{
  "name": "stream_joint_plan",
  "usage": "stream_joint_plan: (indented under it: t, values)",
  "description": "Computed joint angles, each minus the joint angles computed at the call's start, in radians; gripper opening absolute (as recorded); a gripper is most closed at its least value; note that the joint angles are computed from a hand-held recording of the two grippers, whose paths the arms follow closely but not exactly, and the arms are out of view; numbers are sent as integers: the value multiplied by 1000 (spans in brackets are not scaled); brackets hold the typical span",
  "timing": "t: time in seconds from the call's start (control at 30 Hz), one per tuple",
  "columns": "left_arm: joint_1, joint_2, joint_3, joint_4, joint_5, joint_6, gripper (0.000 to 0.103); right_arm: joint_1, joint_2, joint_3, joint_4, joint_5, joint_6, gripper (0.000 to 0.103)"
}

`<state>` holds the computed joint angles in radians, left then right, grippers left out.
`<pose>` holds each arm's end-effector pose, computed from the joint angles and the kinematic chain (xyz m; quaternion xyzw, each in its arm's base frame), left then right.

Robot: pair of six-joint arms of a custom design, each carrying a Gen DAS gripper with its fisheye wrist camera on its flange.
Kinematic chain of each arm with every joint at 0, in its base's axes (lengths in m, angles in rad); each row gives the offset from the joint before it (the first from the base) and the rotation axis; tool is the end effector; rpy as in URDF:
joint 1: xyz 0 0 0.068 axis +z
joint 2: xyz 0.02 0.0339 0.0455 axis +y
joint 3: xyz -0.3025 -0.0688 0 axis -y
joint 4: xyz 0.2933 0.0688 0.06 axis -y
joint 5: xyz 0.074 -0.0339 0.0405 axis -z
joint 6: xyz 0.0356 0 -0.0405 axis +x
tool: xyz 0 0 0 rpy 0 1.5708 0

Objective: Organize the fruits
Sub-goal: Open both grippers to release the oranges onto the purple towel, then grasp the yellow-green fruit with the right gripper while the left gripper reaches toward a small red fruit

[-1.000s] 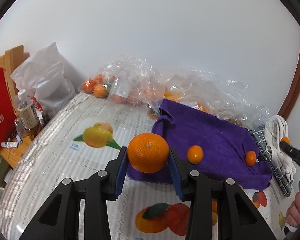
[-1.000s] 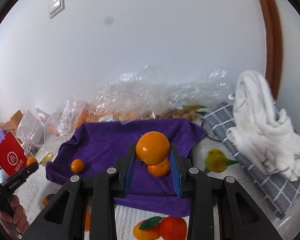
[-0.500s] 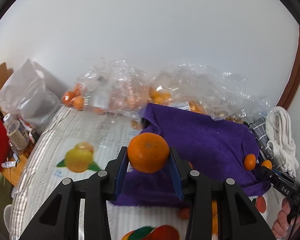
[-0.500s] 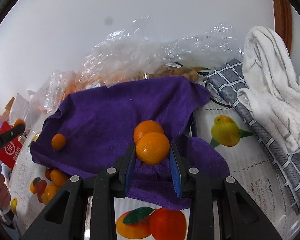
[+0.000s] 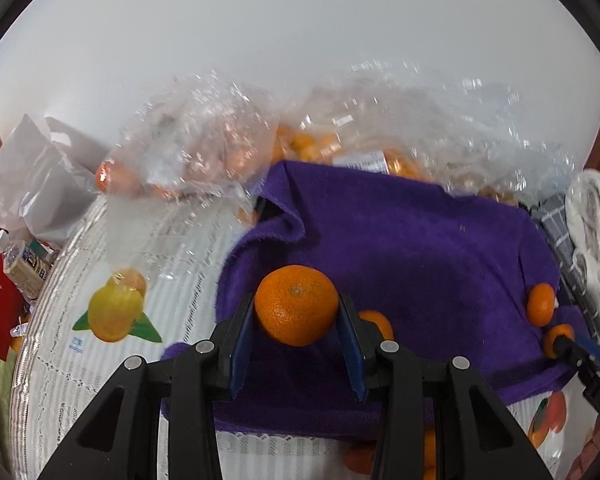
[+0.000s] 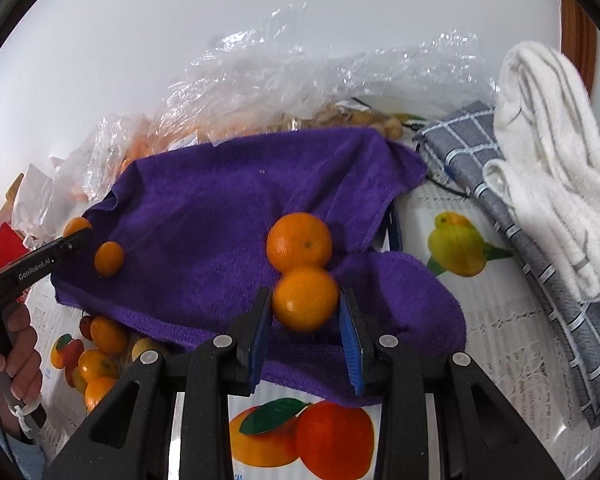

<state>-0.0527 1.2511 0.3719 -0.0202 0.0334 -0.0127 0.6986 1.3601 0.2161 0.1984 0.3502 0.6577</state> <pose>0.2260 -0.0131 0.1272 0.0244 0.9438 -0.0265 0.3287 0.1577 0.1165 0.0800 0.0344 0.9379 0.0609 0.3398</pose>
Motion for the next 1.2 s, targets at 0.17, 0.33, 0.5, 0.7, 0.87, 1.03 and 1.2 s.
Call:
stream_joint_plan:
  t: [0.17, 0.33, 0.5, 0.7, 0.87, 1.03, 1.2]
  values:
    - [-13, 17, -11, 21, -12, 6, 38, 43, -43, -9, -21, 47, 8, 55]
    - [-13, -20, -21, 3, 1, 28, 42, 94, -88, -11, -66, 108, 25, 56]
    - [28, -182, -43, -94, 45, 51, 54, 142, -136, -12, -121, 186, 58, 56]
    - [279, -445, -113, -289, 231, 184, 54, 183, -237, -18, -187, 164, 87, 56]
    - [557, -516, -143, -444, 398, 472, 54, 299, -186, 16, -220, 185, 191, 56]
    - [739, -560, -188, -497, 476, 679, 54, 434, -39, 96, -246, 222, 282, 45]
    - [861, -527, -176, -538, 553, 754, 54, 428, 114, 169, -203, 164, 258, 45]
